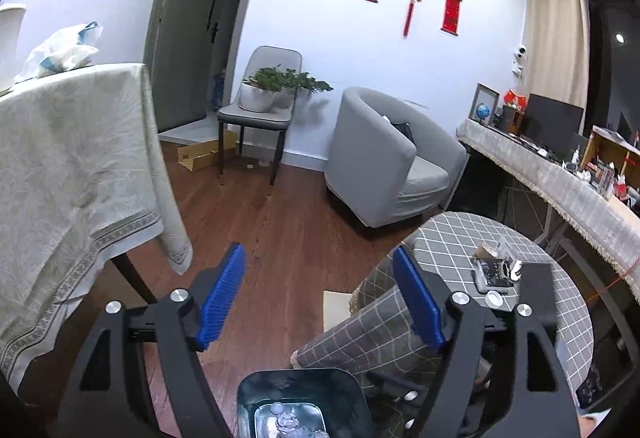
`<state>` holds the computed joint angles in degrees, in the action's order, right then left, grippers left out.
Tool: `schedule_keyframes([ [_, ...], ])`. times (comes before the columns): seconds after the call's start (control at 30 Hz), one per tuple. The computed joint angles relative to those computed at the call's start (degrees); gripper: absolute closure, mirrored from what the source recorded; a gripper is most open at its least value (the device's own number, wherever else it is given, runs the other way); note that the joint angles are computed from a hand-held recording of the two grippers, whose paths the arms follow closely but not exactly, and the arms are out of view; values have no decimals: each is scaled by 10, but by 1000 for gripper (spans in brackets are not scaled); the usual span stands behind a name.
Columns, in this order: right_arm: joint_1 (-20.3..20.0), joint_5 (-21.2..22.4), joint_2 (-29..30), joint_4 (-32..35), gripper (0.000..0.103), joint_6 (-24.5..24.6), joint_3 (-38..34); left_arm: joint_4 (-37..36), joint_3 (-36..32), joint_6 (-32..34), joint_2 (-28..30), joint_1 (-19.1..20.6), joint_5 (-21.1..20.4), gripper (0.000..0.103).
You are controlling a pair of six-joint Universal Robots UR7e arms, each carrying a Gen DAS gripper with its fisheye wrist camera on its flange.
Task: Collect trash
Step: 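Move both grippers back over the table, then grasp the black snack bag with the right gripper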
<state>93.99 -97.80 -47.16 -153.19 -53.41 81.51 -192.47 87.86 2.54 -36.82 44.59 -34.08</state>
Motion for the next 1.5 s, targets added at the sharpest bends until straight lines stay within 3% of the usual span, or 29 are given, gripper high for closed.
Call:
schedule_keyframes([
  [0.2,-18,0,-14,-11,22,15,-20,43,-46,6,39,3,-19,17],
  [0.4,-33,-8,-27,-25,20,32,-29,84,-89,9,75,6,-49,16],
  [0.67,-58,-33,-23,-17,15,118,-83,141,-136,21,112,12,-85,16],
  [0.87,-59,-79,1,15,14,178,-135,189,-170,33,132,23,-123,16],
  [1.1,-51,-146,27,3,14,185,-159,235,-205,27,147,37,-145,16],
  [1.4,-57,-159,50,35,15,191,-200,283,-238,32,165,45,-171,16],
  [1.43,-56,-162,52,34,16,187,-202,289,-243,34,168,45,-170,16],
  [1.5,-54,-164,54,25,28,176,-201,299,-248,32,171,46,-171,16],
])
